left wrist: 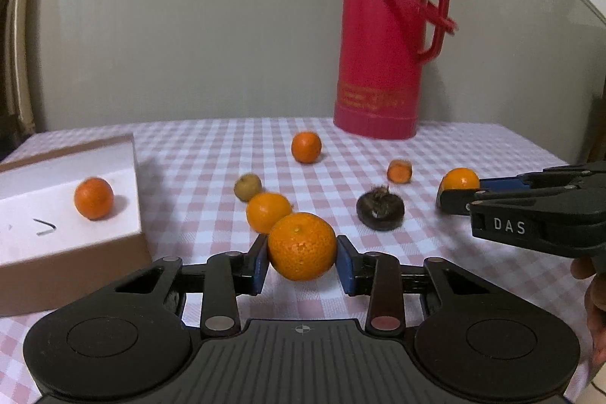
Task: Organize fruits
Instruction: 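Carry both oranges over the white box and open both tools to release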
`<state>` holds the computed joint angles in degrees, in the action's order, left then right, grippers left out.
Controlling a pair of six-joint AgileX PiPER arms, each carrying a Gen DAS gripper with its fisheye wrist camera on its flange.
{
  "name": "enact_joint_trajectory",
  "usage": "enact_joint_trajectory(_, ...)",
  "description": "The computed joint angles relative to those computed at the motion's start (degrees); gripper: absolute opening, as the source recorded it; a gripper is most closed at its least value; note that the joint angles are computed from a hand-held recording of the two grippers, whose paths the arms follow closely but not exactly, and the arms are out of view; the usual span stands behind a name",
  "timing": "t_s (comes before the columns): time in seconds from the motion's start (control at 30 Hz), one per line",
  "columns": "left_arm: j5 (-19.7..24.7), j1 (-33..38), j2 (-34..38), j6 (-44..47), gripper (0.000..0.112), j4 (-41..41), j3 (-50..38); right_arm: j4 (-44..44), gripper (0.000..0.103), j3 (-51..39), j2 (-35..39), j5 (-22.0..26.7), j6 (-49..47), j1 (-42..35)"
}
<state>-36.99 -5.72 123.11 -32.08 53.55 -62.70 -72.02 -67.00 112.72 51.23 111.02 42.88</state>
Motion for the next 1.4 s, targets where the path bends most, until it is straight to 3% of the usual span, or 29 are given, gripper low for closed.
enact_joint_trajectory(0.2, -3.8, 3.8, -4.4, -0.6, 0.037, 2.3, 3.4, -2.2, 0.024, -0.1, -2.2, 2.8, 0.0, 3.4)
enact_joint_trajectory(0.57, -7.2, 13.2, -8.1, -3.0, 0.037, 7.1, 3.5, -6.4, 0.024, -8.3, -0.8, 1.2, -3.7, 7.2)
enact_joint_trajectory(1.03, -5.9, 22.7, -5.2, -8.5, 0.037, 10.0, -5.0, -5.3, 0.024, -27.4, 9.3, -5.3, -14.5, 8.0)
enact_joint_trajectory(1.4, -2.5, 27.5, 0.4, -14.3, 0.037, 11.4, -15.4, 3.1, 0.024, -50.3, 21.9, -7.9, -29.5, 7.1)
